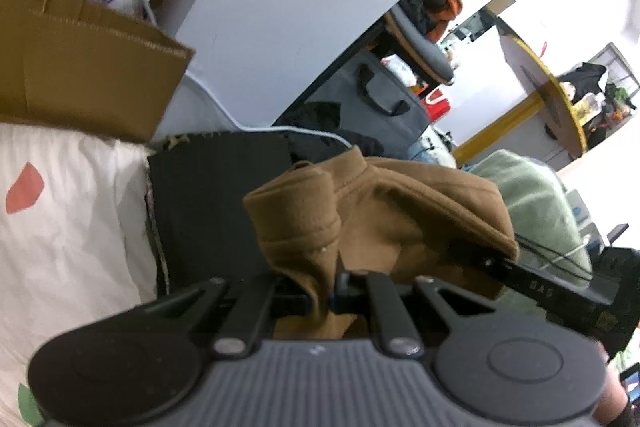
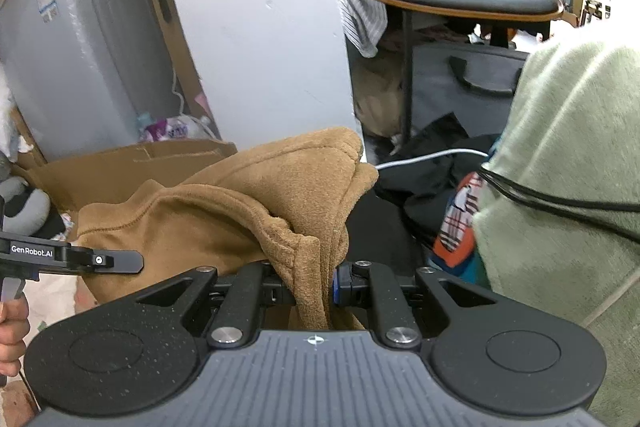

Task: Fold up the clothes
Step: 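Carry the held shirt with both grippers over the dark clothes pile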

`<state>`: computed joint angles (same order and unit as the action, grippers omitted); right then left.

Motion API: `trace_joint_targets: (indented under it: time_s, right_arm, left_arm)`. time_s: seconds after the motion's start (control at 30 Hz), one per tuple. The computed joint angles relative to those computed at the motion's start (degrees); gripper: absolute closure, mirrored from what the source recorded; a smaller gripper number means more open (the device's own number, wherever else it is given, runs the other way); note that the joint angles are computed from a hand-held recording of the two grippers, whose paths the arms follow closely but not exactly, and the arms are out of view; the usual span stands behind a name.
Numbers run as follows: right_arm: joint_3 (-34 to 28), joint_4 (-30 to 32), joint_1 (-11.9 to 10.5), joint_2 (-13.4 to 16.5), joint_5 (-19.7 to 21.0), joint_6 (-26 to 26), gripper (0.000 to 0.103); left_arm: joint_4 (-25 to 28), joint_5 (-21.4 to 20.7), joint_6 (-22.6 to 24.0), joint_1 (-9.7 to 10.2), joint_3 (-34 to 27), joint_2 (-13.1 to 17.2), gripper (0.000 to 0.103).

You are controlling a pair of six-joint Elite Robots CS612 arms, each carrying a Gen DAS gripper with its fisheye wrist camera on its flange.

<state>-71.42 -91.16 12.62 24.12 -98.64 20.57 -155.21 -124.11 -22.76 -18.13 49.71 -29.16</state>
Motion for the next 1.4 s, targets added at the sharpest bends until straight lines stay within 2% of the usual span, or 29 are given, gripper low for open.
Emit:
trace_joint_targets:
  time_s: [0.3,0.77,0.9,1.1,1.27,1.4]
  right_arm:
    - [2.0,-2.7,-0.9,0.7,0.3,-0.6,0.090]
    - [8.5,-5.6,-1.4,-2.0,0.5,-1.1,0.090]
    - [8.8,-6.5,-1.6,-1.9,1.3,-0.6,0.090]
    - [10.1,-7.3,-1.9,-1.8,1.2,-0.8,0.089]
    - [12.4,-8.2,-2.1,-2.4,1.0,-1.4,0.089]
    - [15.1,-9.4,-2.3,-3.2,0.7,-1.9,0.089]
  left_arm:
    - [2.9,3.1,0.6,-0.49,-4.8,2.7,0.095]
    - [8.2,4.3,4.6,-0.32,-14.0,6.3,0.095]
    - [9.1,4.6,5.8,-0.23,-15.7,7.1,0.095]
    - [13.1,5.3,7.2,-0.22,-21.7,10.4,0.095]
    - [16.7,6.0,8.4,-0.21,-28.8,14.3,0.095]
    - [21.5,6.2,9.3,-0.22,-38.5,19.4,0.095]
